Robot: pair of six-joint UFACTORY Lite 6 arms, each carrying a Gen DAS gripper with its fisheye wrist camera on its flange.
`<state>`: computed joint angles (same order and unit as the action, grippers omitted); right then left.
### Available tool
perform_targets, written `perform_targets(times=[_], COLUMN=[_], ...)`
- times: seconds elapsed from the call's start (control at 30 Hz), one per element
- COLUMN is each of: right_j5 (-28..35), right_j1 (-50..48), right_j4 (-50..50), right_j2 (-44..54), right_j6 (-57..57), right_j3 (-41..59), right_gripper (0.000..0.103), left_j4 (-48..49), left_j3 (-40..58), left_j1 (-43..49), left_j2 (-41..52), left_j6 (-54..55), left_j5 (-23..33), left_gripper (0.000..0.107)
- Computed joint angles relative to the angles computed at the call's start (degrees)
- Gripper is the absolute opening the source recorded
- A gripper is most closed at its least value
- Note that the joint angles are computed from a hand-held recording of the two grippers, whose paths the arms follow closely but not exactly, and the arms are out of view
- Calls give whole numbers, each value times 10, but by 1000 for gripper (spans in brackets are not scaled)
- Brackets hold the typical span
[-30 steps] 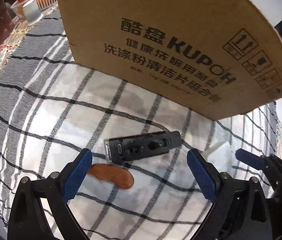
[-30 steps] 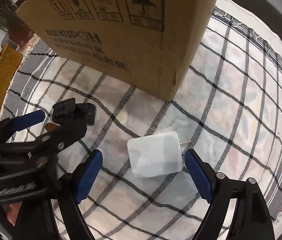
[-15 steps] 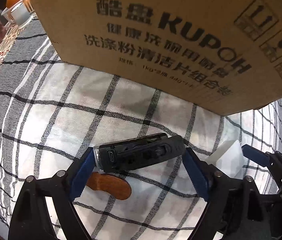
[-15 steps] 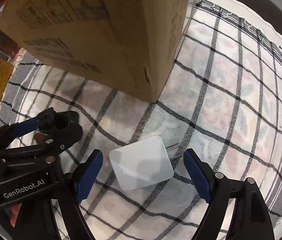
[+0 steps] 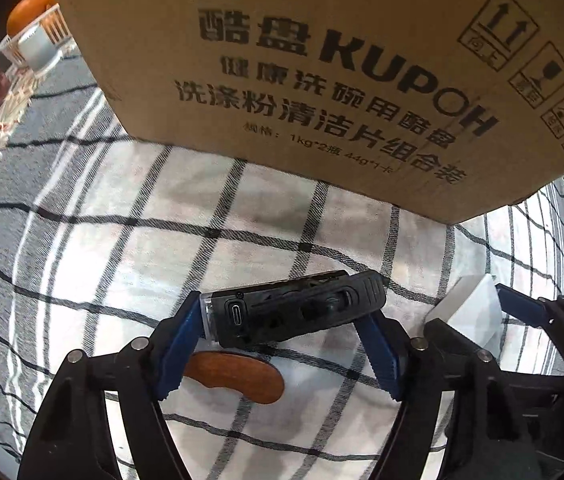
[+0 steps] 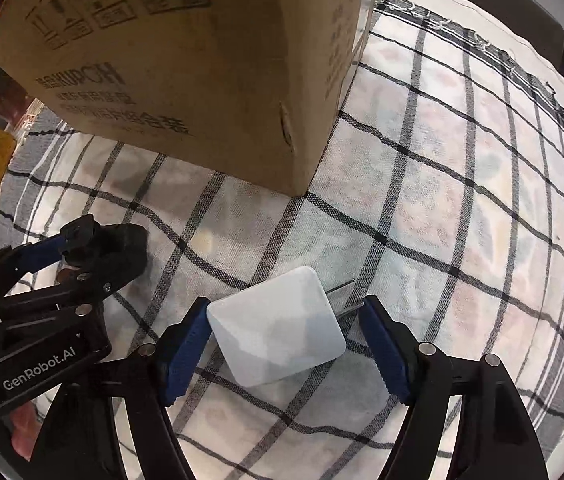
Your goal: Organize rigid objects
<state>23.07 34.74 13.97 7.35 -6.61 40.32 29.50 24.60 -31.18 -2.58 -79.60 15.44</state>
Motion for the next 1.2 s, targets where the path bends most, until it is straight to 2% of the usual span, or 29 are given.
perform_targets(times=[0.23,0.5,0.6,0.87,1.03,1.2], right_j5=[17,85,115,176,215,222], right_j1=[32,44,72,172,217,210], right_j4=[-90,-174,-217,-299,-340,-368], right_j2=[-71,-199,-247,-293,-315,-322], right_j6=[133,253,324,487,572,597], right_j3=[-39,-67,-73,-45,-22,-1], right_gripper=[75,75,75,75,75,75], left_j4=[35,58,58,80,105,114], left_j3=[-26,-31,-38,-58,-56,-47], left_j1=[-43,-100,-140,-187,-200,-211], left_j2=[-100,-189,-250,-391,-429,-492], left_j6=[-15,-19,-24,-5,-1,31], left_j5=[90,175,228,346,379,426], left_gripper=[74,74,74,74,74,74])
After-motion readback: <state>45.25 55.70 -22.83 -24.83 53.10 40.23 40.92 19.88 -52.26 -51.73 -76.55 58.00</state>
